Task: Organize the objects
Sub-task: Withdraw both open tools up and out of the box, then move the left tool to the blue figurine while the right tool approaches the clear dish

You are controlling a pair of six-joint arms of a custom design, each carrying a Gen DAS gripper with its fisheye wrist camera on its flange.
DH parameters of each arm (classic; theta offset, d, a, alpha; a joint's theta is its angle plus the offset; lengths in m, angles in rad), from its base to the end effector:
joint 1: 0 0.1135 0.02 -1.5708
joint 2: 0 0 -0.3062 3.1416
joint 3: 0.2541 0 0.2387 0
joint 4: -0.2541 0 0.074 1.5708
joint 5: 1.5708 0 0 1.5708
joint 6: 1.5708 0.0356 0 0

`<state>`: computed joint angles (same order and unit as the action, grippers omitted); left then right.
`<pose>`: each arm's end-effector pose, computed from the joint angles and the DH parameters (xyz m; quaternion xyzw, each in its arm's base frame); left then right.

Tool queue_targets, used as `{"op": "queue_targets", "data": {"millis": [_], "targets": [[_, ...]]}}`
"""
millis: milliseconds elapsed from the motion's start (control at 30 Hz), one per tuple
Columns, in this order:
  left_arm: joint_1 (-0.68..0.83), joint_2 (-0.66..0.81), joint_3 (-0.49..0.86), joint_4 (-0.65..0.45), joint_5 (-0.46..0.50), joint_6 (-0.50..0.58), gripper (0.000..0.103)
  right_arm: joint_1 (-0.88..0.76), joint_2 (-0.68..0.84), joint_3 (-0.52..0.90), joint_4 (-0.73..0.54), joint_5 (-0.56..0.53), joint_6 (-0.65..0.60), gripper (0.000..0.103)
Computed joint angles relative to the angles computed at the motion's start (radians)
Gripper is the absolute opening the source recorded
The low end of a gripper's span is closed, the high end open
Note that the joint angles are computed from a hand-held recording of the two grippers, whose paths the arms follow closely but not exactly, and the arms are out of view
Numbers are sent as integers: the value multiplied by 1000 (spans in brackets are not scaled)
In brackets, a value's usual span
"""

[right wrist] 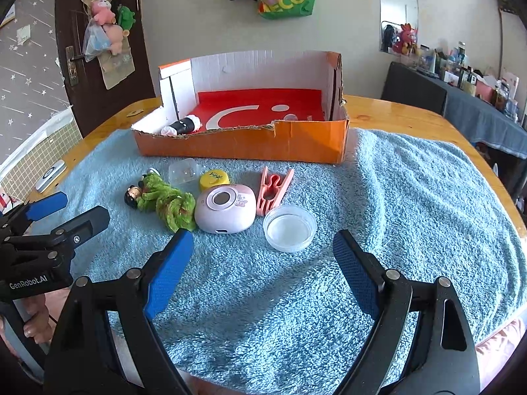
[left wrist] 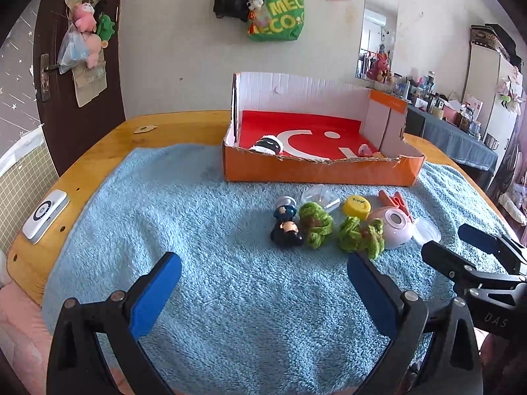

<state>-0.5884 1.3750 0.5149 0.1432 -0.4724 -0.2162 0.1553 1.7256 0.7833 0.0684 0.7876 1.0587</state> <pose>0.2056 -0.1177 0.2084 0.0685 0.8876 0.0384 0.4539 0.3153 0.0238 0.1884 0.4967 0.7237 -0.1164 0.4647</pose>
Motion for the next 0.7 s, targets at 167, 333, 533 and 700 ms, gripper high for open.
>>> {"op": "queue_targets", "data": {"millis": [167,333,533,700], "targets": [[40,29,21,-16,42,3,103,-23,6,-2,6,-26,-4,87],[97,100,80,-54,68,27,103,-64,8,-23,33,-78,-8,87],[165,172,154,-98,129,72,102,-114,15,-30,36,-136,-28,87],[192,210,219,-160,174,122,102,-142,20,-33,25,-188,-47,87]]}}
